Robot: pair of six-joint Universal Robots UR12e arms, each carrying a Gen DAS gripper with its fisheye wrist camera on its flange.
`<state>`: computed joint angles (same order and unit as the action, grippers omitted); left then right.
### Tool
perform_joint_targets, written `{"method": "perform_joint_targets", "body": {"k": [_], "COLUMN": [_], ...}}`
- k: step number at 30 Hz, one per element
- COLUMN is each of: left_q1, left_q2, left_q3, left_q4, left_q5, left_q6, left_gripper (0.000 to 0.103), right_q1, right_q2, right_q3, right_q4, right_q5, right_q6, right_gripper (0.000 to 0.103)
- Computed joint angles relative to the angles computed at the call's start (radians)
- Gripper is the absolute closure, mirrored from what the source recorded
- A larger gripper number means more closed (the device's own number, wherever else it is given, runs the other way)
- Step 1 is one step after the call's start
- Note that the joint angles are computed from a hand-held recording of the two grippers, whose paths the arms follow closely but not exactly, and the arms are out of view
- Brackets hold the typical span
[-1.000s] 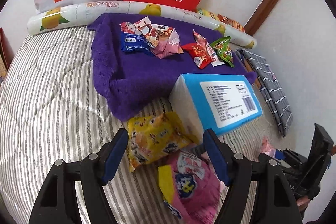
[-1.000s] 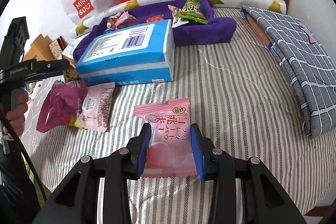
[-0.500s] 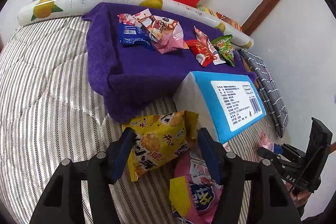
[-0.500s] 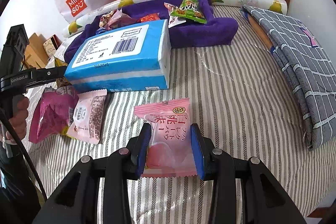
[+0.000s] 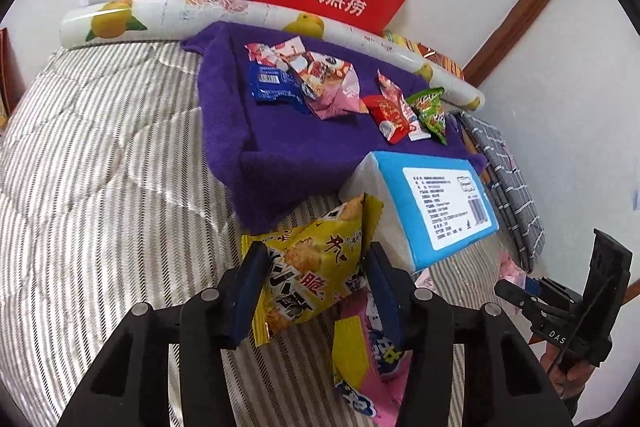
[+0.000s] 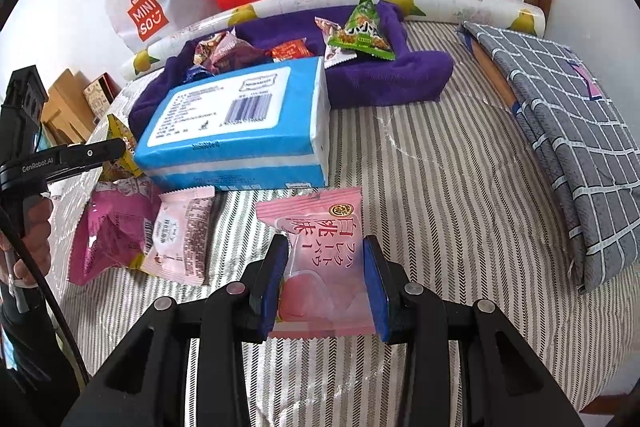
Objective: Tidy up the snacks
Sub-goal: 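Grasp the pink peach packet with the right gripper while the left grasps the yellow packet, then carry the pink peach packet and yellow chip bag over the purple towel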
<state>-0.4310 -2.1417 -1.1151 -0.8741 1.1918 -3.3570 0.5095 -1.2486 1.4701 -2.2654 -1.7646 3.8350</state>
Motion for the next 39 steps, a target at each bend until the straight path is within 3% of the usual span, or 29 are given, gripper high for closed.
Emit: {"method": "perform_joint_targets", "body": {"k": [17, 24, 39], "left_q1": [-0.015, -0.023, -0.037], "left_q2": [0.036, 0.026, -0.054], "left_q3": [0.008, 0.059, 0.239], "left_q4": [0.046, 0.043, -0.025], "left_q5": [0.003, 0.024, 0.056], "left_q6": [-0.016, -0.015, -0.018], "left_gripper": [0.055, 0.055, 0.055], "right_q1": [0.01, -0.001, -0.042], "right_q2": [-0.002, 0.019, 0.072], "right_q3": [-0.078, -0.136, -0.252], "right_q4": [0.029, 0.013, -0.011], "right_q5": [-0.073, -0.101, -0.068], "right_q6": [-0.01, -0.049, -0.153], "right_gripper": [0.065, 0.065, 0.065]}}
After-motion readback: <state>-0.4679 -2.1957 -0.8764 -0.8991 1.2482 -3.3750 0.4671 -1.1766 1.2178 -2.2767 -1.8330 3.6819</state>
